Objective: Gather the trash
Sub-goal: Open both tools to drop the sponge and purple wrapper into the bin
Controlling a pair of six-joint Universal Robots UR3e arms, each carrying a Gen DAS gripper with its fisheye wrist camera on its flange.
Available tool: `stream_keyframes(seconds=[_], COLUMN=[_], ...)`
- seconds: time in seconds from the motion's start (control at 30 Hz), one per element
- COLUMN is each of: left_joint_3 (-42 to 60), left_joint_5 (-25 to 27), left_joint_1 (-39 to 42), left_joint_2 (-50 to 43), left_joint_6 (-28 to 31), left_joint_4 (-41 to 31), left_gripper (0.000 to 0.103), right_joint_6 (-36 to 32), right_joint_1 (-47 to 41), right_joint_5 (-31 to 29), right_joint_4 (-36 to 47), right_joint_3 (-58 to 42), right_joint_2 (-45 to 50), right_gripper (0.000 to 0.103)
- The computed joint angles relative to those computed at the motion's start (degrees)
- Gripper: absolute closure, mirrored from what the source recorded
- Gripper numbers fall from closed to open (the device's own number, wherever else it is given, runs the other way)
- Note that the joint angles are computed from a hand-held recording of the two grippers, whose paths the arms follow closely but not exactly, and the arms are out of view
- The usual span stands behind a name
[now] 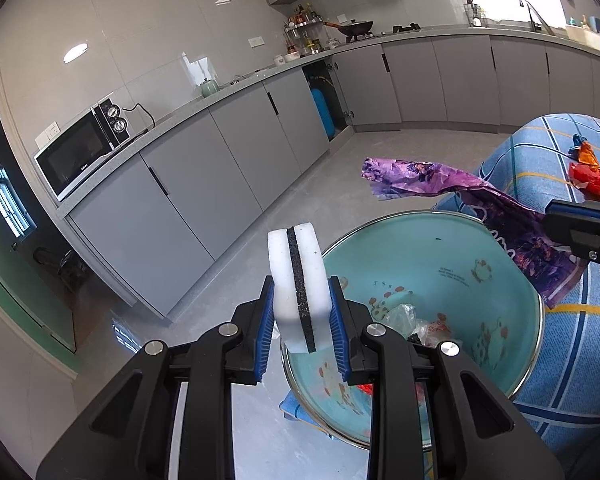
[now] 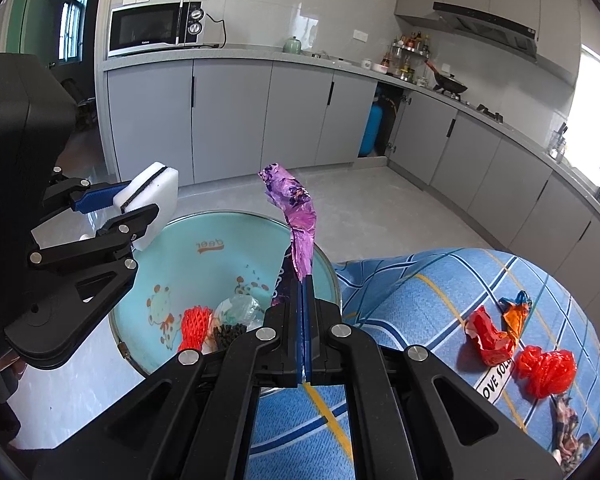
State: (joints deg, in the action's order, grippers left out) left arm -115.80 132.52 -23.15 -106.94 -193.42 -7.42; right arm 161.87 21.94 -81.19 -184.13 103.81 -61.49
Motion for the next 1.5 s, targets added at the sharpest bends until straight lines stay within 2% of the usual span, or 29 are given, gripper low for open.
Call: stream_keyframes(seconds=[0.2,0.27,0.3,0.37,0.5,0.53,0.6,0.7,0.77,0.97,1.1,1.27,1.37,1.5], left_joint_3=[0.0,0.1,0.4,0.5,0.5,0.5,0.5,0.7,0.7,1.0,2.3,4.8,8.3,15.3], left_joint_5=[-0.1,0.0,0.3,1.5,1.8,1.9,2.0,2.0,2.6,3.4,5.3,6.0,6.4,6.5], left_joint_1=[0.1,0.0,-0.1,-0.5,-0.9,-1.0,-1.1,-1.4,-1.7,-3.0,-5.1,-8.6,-11.7,-15.6], left_joint_2=[-0.4,-0.6,-0.8,-1.2,-1.4,-1.5,-1.5,-1.4,-1.4,-1.2,-1.3,-1.7,-3.5,-7.5], left_joint_6=[0.0,-0.3,-0.4,-1.0,-1.3,-1.4,-1.6,-1.7,-1.8,-1.8,-2.6,-2.9,-3.0,-2.4], left_joint_4=[0.5,0.5,0.2,0.2,0.3,0.2,0.1,0.0,0.1,0.0,-1.2,-2.8,-4.1,-7.1], left_gripper=[0.073,0.066,0.062,0.048,0.047,0.045,0.038,0.037,0.028,0.027,0.017,0.015,0.012,0.012], right_joint_6=[-0.2,-0.1,0.0,-0.1,0.3,0.4,0.6,0.9,1.0,1.7,1.8,1.1,0.7,-2.9], right_joint_1=[0.0,0.1,0.0,0.0,-0.4,-0.7,-1.1,-1.7,-1.8,-2.8,-3.9,-7.6,-12.5,-23.2], right_joint_5=[0.2,-0.2,-0.1,-0.2,-0.5,-0.4,-0.2,0.1,-0.2,-0.7,-0.5,0.4,2.0,6.0], right_joint_4=[0.1,-0.4,-0.1,-0.1,-0.5,-0.6,-0.6,-1.0,-1.4,-2.1,-4.2,-7.0,-7.8,-8.6], right_joint_3=[-0.8,-0.8,-0.9,-1.1,-0.6,-0.4,0.1,1.1,1.8,4.6,8.4,15.6,22.1,33.6], right_joint_2=[0.9,1.2,1.3,1.5,1.7,1.6,1.4,0.9,0.4,-2.2,-4.9,-10.9,-16.9,-28.3], right_gripper=[0.101,0.100,0.097,0.080,0.076,0.071,0.070,0.065,0.062,0.059,0.055,0.047,0.044,0.042])
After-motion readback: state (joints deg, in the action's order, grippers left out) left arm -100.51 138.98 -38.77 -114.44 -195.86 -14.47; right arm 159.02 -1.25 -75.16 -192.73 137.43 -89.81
